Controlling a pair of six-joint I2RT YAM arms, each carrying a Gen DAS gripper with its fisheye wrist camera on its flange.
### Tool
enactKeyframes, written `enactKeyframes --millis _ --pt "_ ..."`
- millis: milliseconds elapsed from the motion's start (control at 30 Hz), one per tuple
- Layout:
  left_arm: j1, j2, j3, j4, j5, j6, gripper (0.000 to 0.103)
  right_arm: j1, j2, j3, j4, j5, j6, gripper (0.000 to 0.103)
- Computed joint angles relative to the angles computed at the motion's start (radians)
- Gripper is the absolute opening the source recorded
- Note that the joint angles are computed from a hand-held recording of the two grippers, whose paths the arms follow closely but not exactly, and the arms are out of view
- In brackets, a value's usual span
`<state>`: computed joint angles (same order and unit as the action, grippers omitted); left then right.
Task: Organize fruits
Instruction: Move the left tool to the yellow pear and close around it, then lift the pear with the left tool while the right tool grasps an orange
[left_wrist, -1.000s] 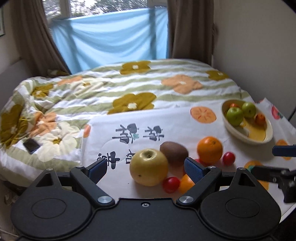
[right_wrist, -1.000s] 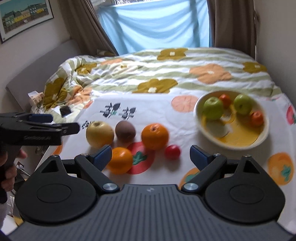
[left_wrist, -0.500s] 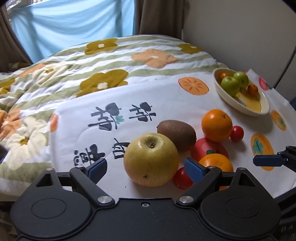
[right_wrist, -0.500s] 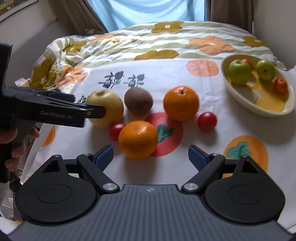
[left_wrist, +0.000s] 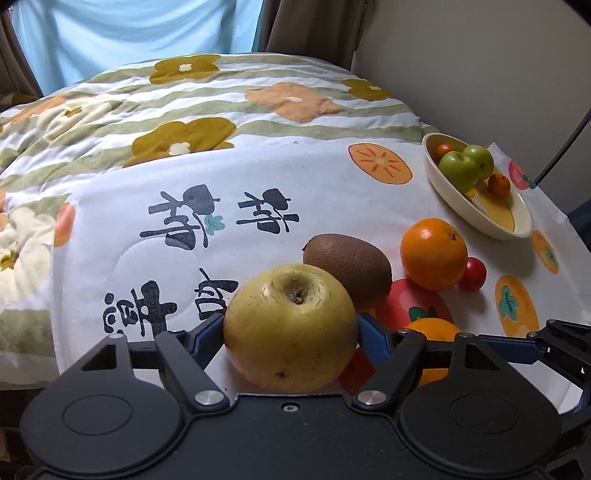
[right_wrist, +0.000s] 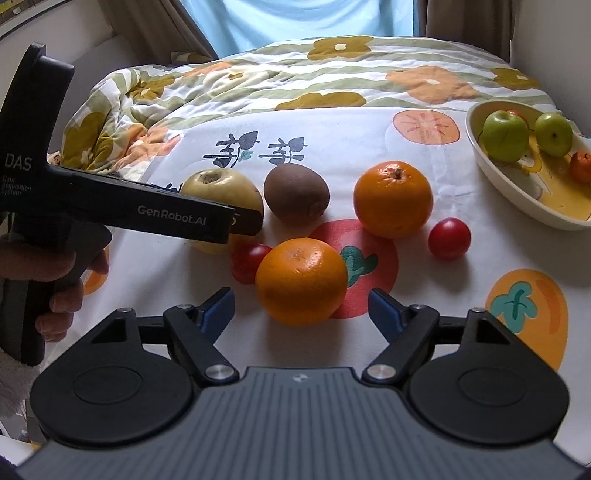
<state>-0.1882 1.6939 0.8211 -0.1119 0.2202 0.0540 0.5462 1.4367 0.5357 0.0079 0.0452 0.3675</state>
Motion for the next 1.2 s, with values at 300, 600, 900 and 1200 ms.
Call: enactKeyframes --millis 300,600,900,1200 --pt "0.005 -0.027 -0.028 0.011 -0.013 0.006 0.079 -0.013 0.037 0.022 0.014 -0.027 -0.012 0.083" --pt "0.036 -0.084 -0.079 -0.002 -0.035 0.008 0.079 -0.028 0.050 0.019 0.038 -0.049 -0.049 0.082" --pt "0.034 -0.171 -0.169 0.013 -0.074 -0.035 0.079 -0.039 0.072 0.002 0.085 -0.061 -0.084 0.078" --pt "0.001 -0.242 -0.226 0.013 -0.128 -0.097 0.079 -0.042 0.057 -0.039 0.145 -0.062 -0.119 0.073"
